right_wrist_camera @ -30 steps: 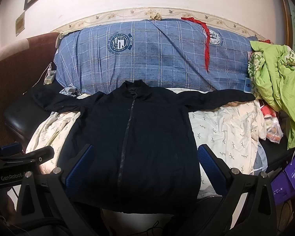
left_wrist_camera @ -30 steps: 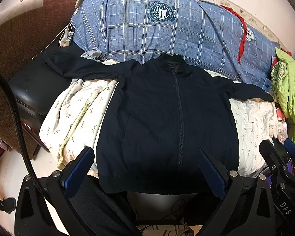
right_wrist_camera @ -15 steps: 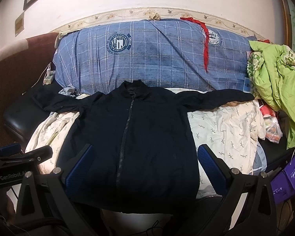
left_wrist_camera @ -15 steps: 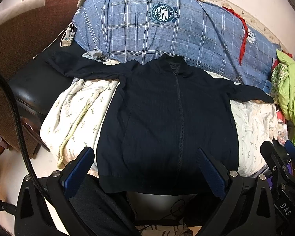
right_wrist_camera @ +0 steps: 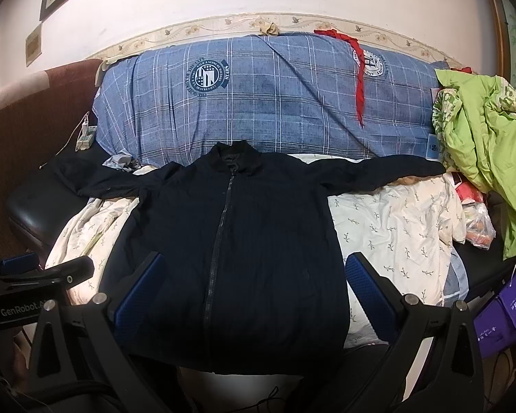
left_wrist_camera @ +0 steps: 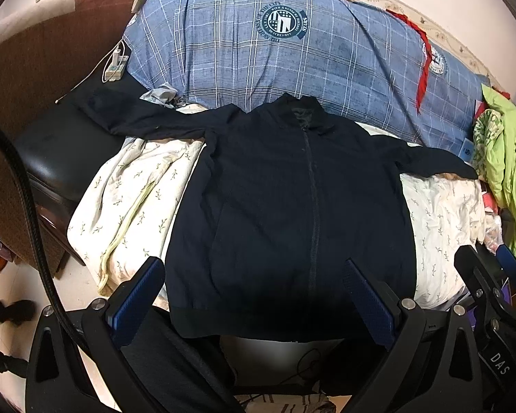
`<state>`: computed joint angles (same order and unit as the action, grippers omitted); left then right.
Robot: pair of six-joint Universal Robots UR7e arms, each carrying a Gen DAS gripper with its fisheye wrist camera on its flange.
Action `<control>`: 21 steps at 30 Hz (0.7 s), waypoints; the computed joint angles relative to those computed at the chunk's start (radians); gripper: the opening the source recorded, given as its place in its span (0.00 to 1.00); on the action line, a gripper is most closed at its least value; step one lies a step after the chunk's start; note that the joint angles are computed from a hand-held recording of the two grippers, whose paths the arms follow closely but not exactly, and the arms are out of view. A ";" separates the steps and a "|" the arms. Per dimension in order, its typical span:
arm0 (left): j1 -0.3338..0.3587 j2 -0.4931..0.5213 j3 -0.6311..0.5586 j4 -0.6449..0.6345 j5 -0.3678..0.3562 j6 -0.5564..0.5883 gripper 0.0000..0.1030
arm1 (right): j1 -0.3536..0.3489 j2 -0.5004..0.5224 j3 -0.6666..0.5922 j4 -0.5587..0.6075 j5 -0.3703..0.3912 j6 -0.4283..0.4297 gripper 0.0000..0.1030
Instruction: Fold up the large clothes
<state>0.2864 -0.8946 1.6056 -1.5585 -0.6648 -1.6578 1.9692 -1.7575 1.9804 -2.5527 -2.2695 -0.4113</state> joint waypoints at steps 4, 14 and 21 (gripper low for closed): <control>0.000 0.003 -0.004 0.003 -0.001 -0.001 1.00 | -0.009 -0.003 -0.005 0.007 0.017 0.005 1.00; 0.010 0.027 -0.033 -0.002 -0.002 0.014 1.00 | -0.026 0.003 -0.014 0.008 0.024 0.006 1.00; 0.027 0.056 -0.067 -0.017 0.006 0.051 1.00 | -0.057 0.007 -0.030 0.008 0.059 -0.007 1.00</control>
<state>0.3138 -0.8389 1.5383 -1.5751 -0.6592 -1.6069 1.9127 -1.7508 1.9500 -2.5443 -2.2103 -0.4183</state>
